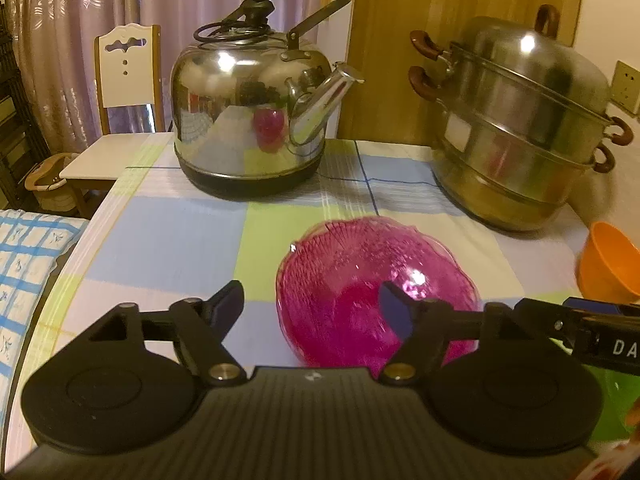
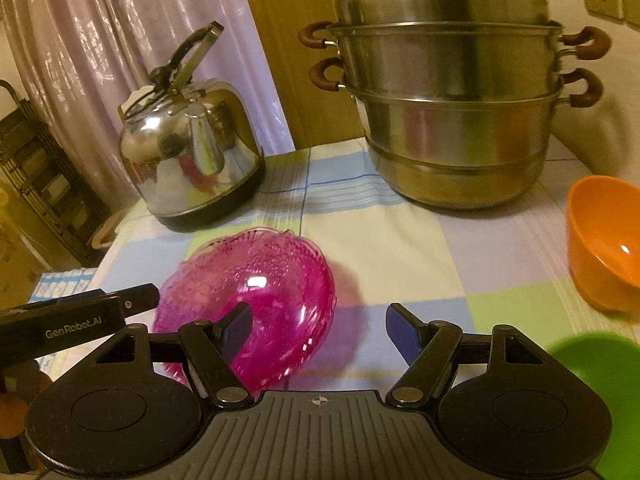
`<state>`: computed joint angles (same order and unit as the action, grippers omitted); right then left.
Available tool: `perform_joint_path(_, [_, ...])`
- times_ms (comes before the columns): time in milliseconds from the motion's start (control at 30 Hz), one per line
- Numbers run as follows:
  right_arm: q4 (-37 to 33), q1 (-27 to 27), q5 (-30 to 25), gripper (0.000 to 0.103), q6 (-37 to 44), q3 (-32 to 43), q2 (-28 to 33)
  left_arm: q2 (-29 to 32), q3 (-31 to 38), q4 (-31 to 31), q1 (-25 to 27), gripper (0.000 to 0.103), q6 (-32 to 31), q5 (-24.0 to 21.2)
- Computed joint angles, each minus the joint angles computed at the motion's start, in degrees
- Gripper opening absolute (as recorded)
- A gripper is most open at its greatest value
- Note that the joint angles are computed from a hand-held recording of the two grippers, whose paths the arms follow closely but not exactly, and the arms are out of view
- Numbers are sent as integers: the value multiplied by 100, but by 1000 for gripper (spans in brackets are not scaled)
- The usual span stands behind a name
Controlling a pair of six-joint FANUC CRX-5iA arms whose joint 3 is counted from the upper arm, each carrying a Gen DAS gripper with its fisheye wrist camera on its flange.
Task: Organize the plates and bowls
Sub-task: 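Withdraw both tools from the plates and turn toward the green bowls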
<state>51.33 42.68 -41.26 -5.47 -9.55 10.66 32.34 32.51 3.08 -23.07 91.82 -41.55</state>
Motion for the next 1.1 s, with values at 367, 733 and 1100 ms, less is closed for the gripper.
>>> perform_joint_path(367, [731, 987, -1061, 73, -963, -751, -772, -1276, -1419, -457, -246, 96, 137, 536])
perform_joint_path(733, [362, 2602, -3034, 83, -2194, -1425, -1746, -2503, -2695, -589, -577, 101, 570, 693])
perform_joint_path(1100, [-252, 4084, -5045, 83, -3092, -1407, -2270, -3280, -3537, 335, -1013, 101, -57, 640])
